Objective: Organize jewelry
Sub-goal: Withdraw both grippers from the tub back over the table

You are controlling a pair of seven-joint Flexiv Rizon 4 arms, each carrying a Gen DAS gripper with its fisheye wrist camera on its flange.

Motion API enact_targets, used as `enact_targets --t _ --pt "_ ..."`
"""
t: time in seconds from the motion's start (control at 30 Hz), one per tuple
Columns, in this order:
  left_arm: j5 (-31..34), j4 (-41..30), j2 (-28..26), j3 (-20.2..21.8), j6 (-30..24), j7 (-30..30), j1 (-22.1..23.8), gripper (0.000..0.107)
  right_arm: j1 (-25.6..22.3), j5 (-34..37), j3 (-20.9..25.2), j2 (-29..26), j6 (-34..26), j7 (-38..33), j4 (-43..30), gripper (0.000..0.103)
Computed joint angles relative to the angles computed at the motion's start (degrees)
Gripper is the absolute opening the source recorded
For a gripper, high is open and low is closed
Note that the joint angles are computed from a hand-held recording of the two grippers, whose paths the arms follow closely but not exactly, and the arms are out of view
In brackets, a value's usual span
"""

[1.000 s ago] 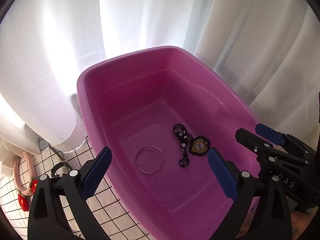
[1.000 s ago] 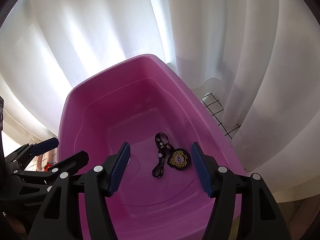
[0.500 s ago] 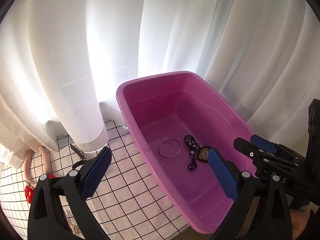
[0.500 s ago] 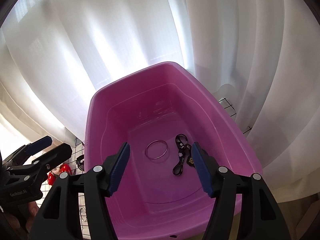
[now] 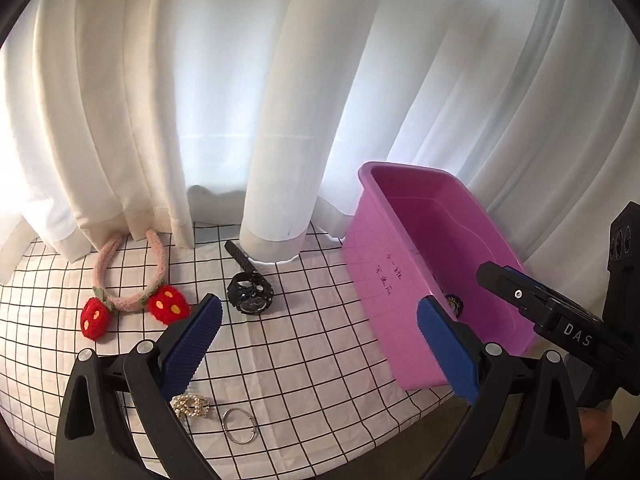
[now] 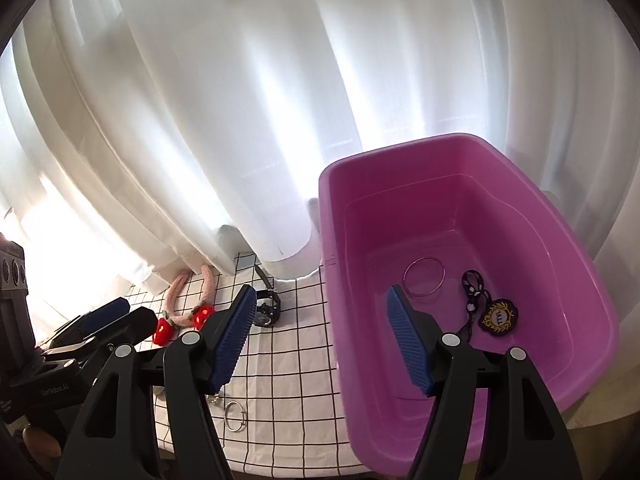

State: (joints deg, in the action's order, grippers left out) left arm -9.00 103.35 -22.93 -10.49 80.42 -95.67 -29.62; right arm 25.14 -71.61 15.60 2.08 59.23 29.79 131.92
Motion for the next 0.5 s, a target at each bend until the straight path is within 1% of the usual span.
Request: enact_targets --t 0.17,0.27,0.4,0.47,0.5 --pt "-0.7 8.69 4.23 1.43 3.38 0.13 3.73 0.096 1.74 -3.63 -1.22 -5.79 3.18 -0.5 -4.92 0.065" --pt "1.54 12.85 6.67 5.47 4.27 -2.6 4.06 0.096 2.93 -4.61 -2.18 -8.52 4.23 -1.3 -7.16 0.065" --pt "7.0 16.88 8.9 12.1 5.83 -10.35 3.65 0.096 4.34 -4.06 -3.35 -11.85 5.67 -2.49 -9.56 0.065" --pt "11.83 17.55 9.34 16.25 6.13 -15.7 2.45 0.096 4.98 -3.68 -4.08 -13.7 6.64 -3.31 -10.71 0.066" --pt "13.37 18.0 9.52 17.02 6.18 -17.26 2.76 0.096 5.3 -3.54 -4.47 -14.67 7.11 -3.72 -11.26 0.066"
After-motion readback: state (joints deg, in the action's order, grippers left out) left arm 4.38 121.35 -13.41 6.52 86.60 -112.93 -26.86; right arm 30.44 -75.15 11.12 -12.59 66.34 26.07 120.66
